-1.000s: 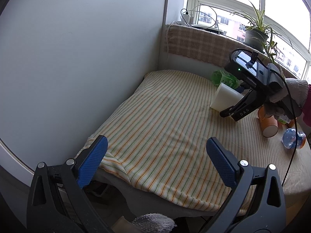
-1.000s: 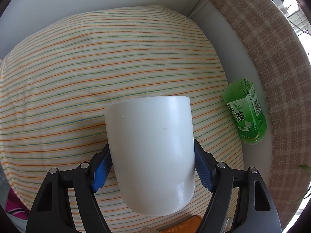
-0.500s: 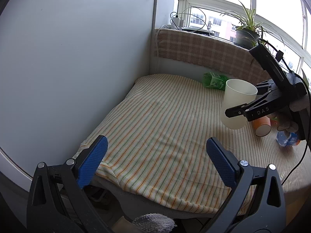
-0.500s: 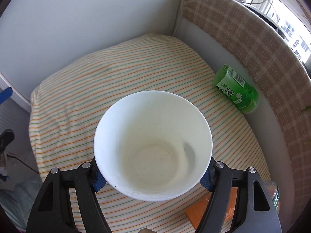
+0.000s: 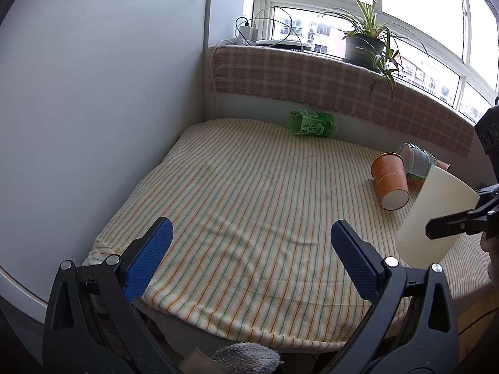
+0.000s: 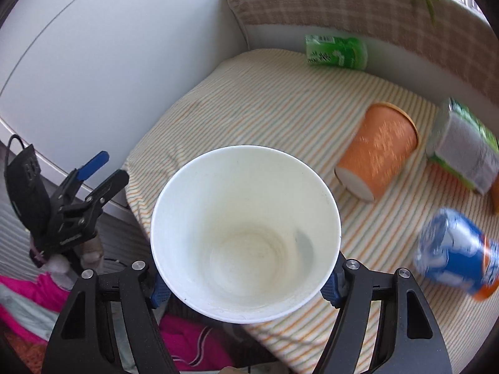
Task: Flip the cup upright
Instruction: 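Lift the white cup with the right gripper and rotate it open end up, then lower the upright white cup onto the bed with the right gripper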
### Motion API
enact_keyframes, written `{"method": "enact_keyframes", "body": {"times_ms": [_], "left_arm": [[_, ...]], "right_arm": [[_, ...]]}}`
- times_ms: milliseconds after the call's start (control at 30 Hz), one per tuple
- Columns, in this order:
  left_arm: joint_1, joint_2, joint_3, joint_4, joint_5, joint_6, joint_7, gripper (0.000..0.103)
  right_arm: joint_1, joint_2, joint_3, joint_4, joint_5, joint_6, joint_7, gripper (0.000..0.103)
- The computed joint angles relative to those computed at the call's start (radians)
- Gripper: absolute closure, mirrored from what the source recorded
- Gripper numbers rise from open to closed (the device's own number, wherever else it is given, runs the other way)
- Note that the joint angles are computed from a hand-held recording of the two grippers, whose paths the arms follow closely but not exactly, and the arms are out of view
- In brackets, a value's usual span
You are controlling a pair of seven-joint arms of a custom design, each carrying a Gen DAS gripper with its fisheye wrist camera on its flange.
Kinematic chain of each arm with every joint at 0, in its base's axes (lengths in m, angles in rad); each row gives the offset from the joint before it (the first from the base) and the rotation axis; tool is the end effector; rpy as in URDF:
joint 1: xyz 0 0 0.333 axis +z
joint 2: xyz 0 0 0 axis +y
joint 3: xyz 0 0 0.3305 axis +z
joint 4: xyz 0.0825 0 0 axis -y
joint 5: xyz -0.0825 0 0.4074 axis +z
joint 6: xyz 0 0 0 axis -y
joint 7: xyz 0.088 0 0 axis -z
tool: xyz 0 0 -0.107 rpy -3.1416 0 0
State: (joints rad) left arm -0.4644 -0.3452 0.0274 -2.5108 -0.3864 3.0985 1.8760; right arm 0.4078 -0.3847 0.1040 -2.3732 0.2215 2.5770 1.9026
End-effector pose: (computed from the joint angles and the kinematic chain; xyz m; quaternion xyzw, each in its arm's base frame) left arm 0.4526 -0.1758 0.5135 -0.5074 0.7341 -0.3959 0.2165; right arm 0.4279 0.2410 0.5390 -0.6864 0.6643 -0.0430 0.2928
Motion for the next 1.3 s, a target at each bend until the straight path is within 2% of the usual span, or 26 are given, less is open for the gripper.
{"method": "enact_keyframes", "body": {"times_ms": [133,300,367,567,633,767,867,933,1033,1133,1233,1300], "left_arm": [[-0.042,0.007,0.018,0.006,-0.019,-0.007,0.026,0.000],[-0.058,0.003,0.016,0.006,-0.043,-0.009,0.048,0.000],[-0.057,-0.004,0.014,0.003,-0.048,-0.010,0.052,0.000],[-0.020,-0.002,-0.015,0.011,-0.026,-0.011,0.024,0.000],[-0.032,0.002,-0.006,0.019,-0.034,-0.019,0.025,0.000],[-0.058,0.008,0.004,0.033,-0.060,-0.035,0.051,0.000],[-0.091,0.017,0.020,0.057,-0.099,-0.074,0.098,0.000],[-0.118,0.023,0.038,0.081,-0.159,-0.121,0.150,0.000],[-0.122,0.044,0.036,0.124,-0.237,-0.198,0.198,0.000],[-0.117,0.073,0.033,0.174,-0.316,-0.303,0.231,0.000],[-0.109,0.115,0.040,0.236,-0.413,-0.454,0.243,0.000],[-0.092,0.150,0.031,0.276,-0.454,-0.542,0.225,0.000]], "right_arm": [[0.030,-0.067,-0.039,-0.082,0.122,-0.021,0.026,0.030],[0.043,-0.071,-0.075,-0.135,0.242,0.016,0.032,0.030],[0.067,-0.052,-0.114,-0.143,0.328,0.067,-0.021,0.029],[0.083,-0.019,-0.148,-0.151,0.485,0.143,-0.094,0.029],[0.089,0.007,-0.162,-0.140,0.536,0.150,-0.133,0.029],[0.058,0.048,-0.143,-0.109,0.546,0.142,-0.168,0.028],[0.064,0.072,-0.158,-0.103,0.636,0.158,-0.250,0.028],[0.053,0.062,-0.147,-0.107,0.658,0.166,-0.271,0.028],[0.043,0.022,-0.125,-0.143,0.658,0.199,-0.275,0.027],[0.013,-0.054,-0.073,-0.205,0.573,0.251,-0.181,0.027],[-0.070,-0.136,0.039,-0.278,0.409,0.313,0.002,0.027],[-0.161,-0.207,0.139,-0.324,0.296,0.316,0.126,0.027]]}}
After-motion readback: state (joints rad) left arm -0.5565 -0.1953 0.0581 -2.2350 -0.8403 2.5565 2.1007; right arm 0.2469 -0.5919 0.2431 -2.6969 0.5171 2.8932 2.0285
